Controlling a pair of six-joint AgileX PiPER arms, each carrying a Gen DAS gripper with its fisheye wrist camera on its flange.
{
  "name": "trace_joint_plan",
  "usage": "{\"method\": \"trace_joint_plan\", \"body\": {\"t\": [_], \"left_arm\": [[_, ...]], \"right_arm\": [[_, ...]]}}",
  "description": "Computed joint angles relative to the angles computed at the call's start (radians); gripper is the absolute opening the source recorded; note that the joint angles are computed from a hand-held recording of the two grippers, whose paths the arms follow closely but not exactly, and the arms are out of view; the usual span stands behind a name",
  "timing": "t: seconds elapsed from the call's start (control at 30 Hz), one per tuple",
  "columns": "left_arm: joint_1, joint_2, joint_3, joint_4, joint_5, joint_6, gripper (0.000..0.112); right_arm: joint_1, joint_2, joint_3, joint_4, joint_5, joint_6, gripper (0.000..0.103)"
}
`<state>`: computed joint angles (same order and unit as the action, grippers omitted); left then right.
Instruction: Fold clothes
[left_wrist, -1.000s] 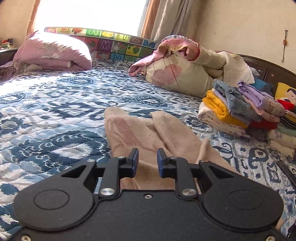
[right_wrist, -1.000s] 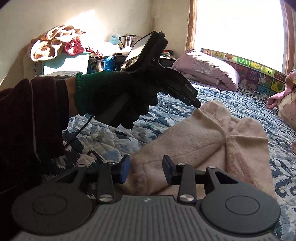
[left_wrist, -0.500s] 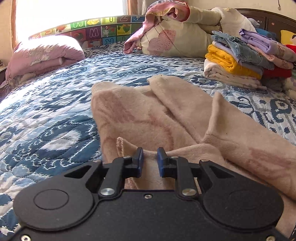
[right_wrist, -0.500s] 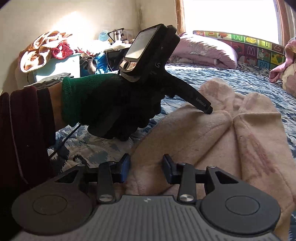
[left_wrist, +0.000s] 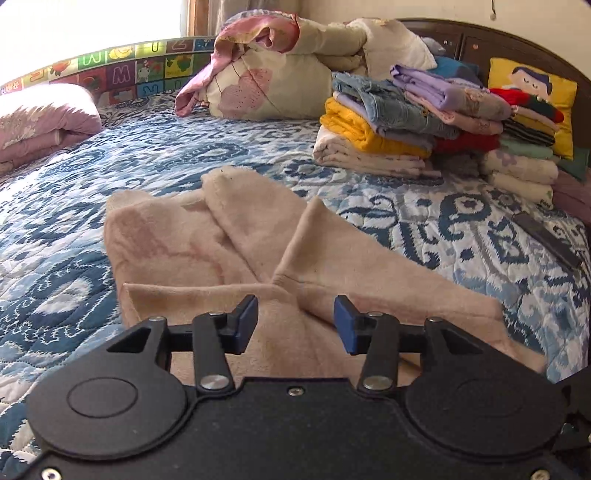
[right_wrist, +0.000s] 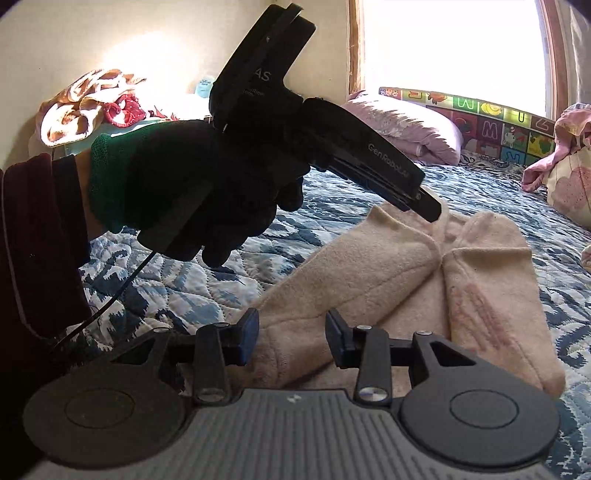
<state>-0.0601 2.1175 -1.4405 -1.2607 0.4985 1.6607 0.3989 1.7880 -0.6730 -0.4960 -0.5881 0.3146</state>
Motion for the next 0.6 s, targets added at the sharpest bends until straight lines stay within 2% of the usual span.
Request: {"method": "trace_joint_plan", "body": {"t": [0.07,0.13,0.27,0.37,0.43,0.5,0.53,0.6], "left_arm": [[-0.055,0.025,0.007,0.011,-0.135,0.049,0.03],[-0.063,0.046,-0.003,-0.09,-0.163,0.11,0.027],[-0.051,0.049,-0.002,-0.145,-0.157,0.148,0.024],[-0.058,0.062,-0.004,-0.144,-0.165,0.155,0.024],[-0.053,0.064,-0.014,-0.089,-0.145,0.102,0.025],[-0.037,0.054,-0.022,-0.025,-0.104,0.025,0.034],[-0.023,0.033,-0.002,-0.049,-0.09,0.039,0.039],[0.017,-0.038,0.082,-0.179,-0.06,0.126,0.036]], "right_arm": [[-0.001,0.012,-0.014,-0.034,0.015,0.027,0.046],[0.002,0.022,-0.022,-0.044,0.026,0.034,0.047],[-0.019,0.013,-0.017,-0.053,-0.005,0.048,0.047],[-0.036,0.035,-0.05,-0.166,0.029,0.131,0.047],[-0.032,0.04,-0.049,-0.157,0.031,0.118,0.047],[-0.028,0.039,-0.05,-0.16,0.039,0.119,0.047],[-0.032,0.039,-0.045,-0.163,0.028,0.118,0.047],[-0.049,0.023,-0.022,-0.19,0.001,0.131,0.047]]}}
